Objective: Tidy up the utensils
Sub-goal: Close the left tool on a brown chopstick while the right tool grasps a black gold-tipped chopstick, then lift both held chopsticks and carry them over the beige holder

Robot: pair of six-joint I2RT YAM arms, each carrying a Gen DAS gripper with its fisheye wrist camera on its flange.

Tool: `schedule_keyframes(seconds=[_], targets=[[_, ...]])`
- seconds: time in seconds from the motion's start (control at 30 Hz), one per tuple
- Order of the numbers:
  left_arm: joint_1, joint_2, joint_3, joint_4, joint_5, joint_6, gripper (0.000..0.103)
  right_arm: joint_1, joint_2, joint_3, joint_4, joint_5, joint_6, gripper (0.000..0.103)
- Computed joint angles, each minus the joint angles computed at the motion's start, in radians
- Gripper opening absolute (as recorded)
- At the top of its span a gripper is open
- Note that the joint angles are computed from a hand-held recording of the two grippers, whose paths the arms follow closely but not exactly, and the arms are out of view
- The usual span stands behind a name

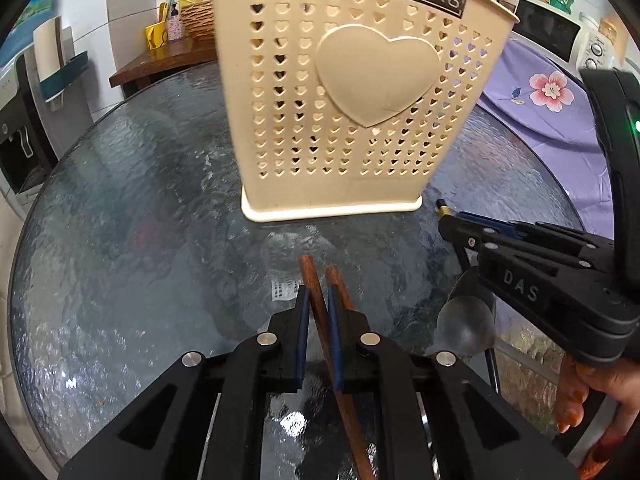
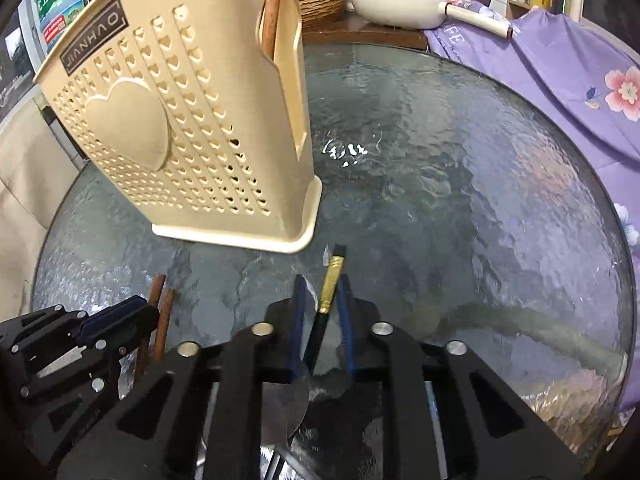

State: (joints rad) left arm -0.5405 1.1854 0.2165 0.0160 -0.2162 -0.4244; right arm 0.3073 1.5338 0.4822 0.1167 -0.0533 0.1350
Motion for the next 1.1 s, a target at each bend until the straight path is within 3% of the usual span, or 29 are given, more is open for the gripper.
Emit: schedule_keyframes(seconds=[0.27, 0.43, 0.77, 1.1], targets=[[0.040, 0.015, 0.012, 0.013, 0.040, 0.010, 0.008, -0.095, 0.052, 0.010, 0.067, -0.140, 0.008, 0.009], [0.067, -0.043, 0.014, -0.010, 0.050, 0.021, 0.008, -0.152, 0.009, -0.016, 0.108, -0.193, 0.010, 0.008], [0.070, -0.322, 0.063, -0.210, 0.003, 0.030, 0.008, -0.251, -0.179, -0.010, 0.070, -0.317, 0.011, 0.008], [-0.025, -0.516, 0.136, -0.384, -0.124, -0.010, 0.008, -0.221, -0.397, -0.014, 0.032, -0.346, 0.048, 0.008]])
